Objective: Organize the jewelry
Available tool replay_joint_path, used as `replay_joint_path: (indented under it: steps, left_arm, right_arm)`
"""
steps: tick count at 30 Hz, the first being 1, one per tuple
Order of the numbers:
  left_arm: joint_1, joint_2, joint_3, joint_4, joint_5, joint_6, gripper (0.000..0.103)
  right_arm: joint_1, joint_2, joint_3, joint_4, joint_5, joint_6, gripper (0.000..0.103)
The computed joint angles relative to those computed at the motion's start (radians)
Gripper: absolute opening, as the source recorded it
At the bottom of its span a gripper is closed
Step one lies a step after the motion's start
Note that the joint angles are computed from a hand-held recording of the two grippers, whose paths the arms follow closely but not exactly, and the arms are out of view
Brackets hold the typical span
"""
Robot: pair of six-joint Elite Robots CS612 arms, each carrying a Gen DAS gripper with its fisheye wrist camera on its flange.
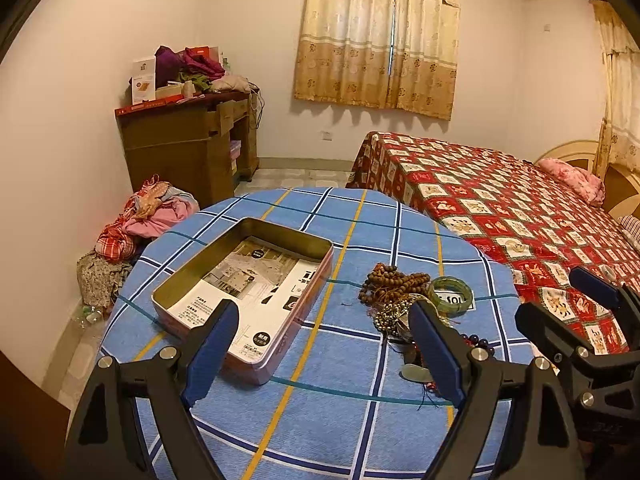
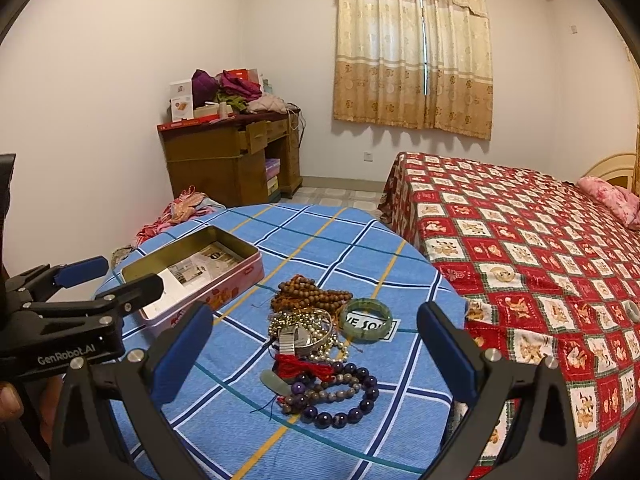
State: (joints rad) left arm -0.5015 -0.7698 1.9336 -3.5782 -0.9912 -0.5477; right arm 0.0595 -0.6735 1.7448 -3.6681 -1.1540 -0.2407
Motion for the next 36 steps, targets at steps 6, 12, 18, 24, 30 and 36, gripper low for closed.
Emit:
replay_joint_path:
  steps: [6, 12, 18, 24, 30, 36]
  left_arm:
    - [0.000, 0.002, 0.004, -0.002, 0.001, 0.003, 0.087]
    - [-0.003, -0.001, 0.001, 0.013, 0.004, -0.005, 0.087]
    - [-0.002, 0.000, 0.000, 0.016, 0.004, -0.005, 0.087]
    - [0.000, 0.002, 0.005, 0.018, 0.002, -0.010, 0.087]
    - [0.000, 0.002, 0.002, 0.018, 0.000, -0.007, 0.087]
    - [0.001, 0.000, 0.002, 0.020, -0.001, -0.007, 0.087]
  right_arm:
    - [0.000, 0.000, 0.001, 0.001, 0.000, -0.001, 0.103]
    - [0.003, 0.000, 0.001, 0.002, -0.003, -0.001, 0.103]
    - [0.004, 0.000, 0.002, 0.002, -0.004, -0.003, 0.103]
    - [0.004, 0.001, 0.002, 0.002, -0.003, -0.003, 0.103]
    - [0.004, 0.001, 0.001, 0.002, -0.004, -0.003, 0.103]
    - [0.003, 0.001, 0.001, 0.002, -0.003, -0.003, 0.103]
